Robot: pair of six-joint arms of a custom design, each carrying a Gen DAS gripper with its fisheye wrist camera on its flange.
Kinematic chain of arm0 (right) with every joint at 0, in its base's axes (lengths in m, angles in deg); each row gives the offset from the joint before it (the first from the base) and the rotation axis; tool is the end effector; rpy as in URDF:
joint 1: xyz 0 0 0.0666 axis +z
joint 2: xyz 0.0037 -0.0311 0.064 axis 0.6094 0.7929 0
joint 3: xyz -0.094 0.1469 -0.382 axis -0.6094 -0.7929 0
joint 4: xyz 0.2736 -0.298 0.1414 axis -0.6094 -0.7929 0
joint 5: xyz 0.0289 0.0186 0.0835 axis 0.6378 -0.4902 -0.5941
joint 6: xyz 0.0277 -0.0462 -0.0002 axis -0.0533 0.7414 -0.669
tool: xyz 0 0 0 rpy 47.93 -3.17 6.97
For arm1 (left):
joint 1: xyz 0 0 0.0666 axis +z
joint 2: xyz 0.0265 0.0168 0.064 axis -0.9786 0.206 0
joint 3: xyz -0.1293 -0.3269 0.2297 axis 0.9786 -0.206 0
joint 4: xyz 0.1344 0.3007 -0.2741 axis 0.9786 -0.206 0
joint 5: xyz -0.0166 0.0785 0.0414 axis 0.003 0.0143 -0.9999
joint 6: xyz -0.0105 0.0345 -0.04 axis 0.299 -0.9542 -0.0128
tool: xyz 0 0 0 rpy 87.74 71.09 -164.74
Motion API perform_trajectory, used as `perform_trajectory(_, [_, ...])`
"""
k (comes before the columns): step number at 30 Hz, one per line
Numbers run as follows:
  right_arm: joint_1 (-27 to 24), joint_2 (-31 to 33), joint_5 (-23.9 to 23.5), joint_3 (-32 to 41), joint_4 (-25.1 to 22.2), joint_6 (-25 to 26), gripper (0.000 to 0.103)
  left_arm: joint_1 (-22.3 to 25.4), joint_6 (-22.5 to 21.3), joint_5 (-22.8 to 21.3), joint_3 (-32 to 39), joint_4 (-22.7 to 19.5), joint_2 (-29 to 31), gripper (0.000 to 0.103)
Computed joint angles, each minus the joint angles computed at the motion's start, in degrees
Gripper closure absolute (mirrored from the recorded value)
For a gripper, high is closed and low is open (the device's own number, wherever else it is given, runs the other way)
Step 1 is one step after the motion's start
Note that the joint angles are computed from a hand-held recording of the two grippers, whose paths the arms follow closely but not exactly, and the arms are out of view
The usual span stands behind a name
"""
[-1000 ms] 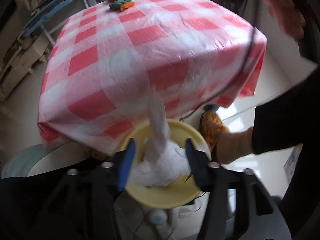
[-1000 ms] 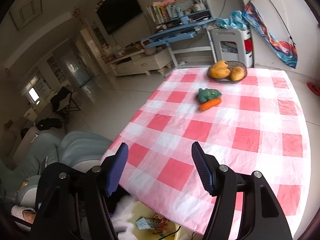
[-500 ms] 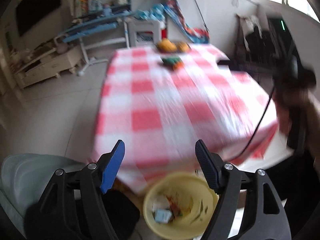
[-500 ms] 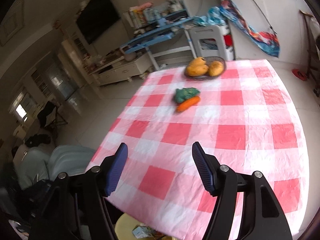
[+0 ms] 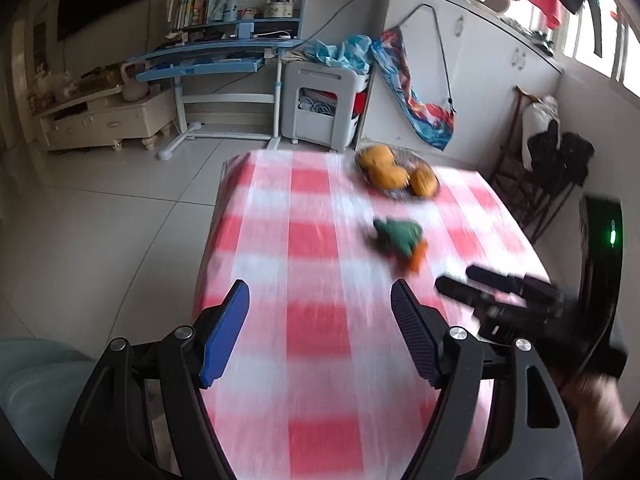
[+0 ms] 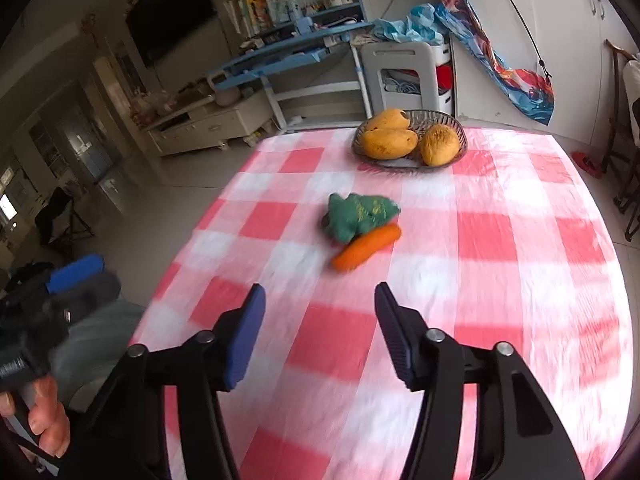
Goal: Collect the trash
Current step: 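Grasp the orange carrot piece with the right tool while the left tool grasps the green knitted toy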
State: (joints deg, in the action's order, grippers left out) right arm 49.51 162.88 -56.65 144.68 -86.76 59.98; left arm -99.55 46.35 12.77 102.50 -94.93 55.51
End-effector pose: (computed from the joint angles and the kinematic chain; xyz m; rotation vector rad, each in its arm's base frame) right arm 0.5406 0.1283 0.4702 -0.4834 2.4042 0.5638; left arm 0.4768 -0.1769 0.5155 -0.2484 2.3373 -0.0681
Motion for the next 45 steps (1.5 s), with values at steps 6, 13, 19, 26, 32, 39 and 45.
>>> perform_trajectory(6, [0.99, 5.94, 4.36, 4.89, -2.08, 1.18, 0.059, 2.40, -2.43, 2.51, 6.65, 1.65, 7.68, 0.033])
perform_trajectory(13, [0.90, 7.88, 7.00, 6.30, -4.75, 6.75, 0.080, 3.28, -4.25, 6.50, 13.60, 1.60, 16.16, 0.033])
perform_trajectory(19, [-1.02, 6.99, 7.22, 6.18, -6.43, 10.95, 0.088, 2.20, -8.77, 9.38, 17.98, 0.61, 21.83, 0.033])
perform_trajectory(26, [-3.20, 7.32, 7.65, 6.73, -8.80, 12.77, 0.088, 0.72, -11.52, 7.50, 22.93, -2.22, 27.06, 0.032])
perform_trajectory(32, [-3.96, 8.47, 4.67, 8.68, -10.39, 11.48, 0.088, 1.25, -10.47, 10.65, 22.10, -2.18, 27.16, 0.066])
perform_trajectory(39, [-4.78, 6.58, -3.38, 8.89, -9.51, 7.66, 0.088, 0.86, -8.53, 10.20, 15.07, 1.65, 19.08, 0.067])
perform_trajectory(45, [-5.04, 0.98, -8.73, 5.32, -6.66, 5.38, 0.088, -0.39, -5.47, 6.75, 7.04, 2.42, 10.23, 0.067])
